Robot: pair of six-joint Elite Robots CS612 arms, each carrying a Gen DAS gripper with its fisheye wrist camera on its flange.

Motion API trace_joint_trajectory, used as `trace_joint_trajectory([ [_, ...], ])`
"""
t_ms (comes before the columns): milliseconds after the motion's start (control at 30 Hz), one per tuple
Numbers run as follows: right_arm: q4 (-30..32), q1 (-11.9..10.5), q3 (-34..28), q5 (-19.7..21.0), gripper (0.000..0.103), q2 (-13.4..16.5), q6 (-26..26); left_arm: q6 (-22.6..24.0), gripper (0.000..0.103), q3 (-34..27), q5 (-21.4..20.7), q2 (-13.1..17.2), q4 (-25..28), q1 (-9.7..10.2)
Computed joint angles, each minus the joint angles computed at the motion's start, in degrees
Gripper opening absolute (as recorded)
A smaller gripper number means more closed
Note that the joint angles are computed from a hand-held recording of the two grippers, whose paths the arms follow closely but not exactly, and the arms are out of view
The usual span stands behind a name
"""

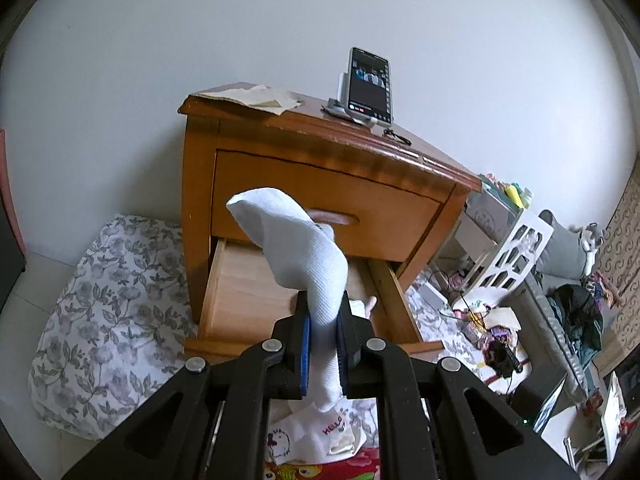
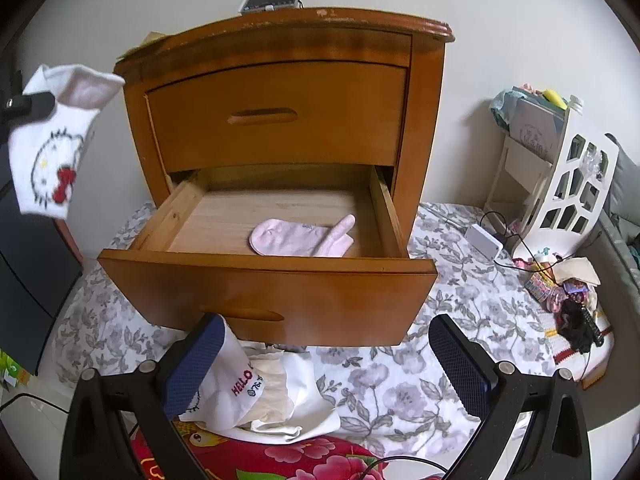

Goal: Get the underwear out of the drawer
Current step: 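Lift the white sock up out of the drawer with the left gripper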

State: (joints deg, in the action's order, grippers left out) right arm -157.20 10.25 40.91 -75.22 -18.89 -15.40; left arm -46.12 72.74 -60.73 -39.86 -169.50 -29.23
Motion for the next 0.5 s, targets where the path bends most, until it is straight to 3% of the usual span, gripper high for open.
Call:
trace_joint_trajectory([
  [500,-4.77,-0.16,4.78,-0.03,0.103,-2.65,0.54,-0.84,0.011,2.32,-4.38,-0.68,2.03,-0.25],
])
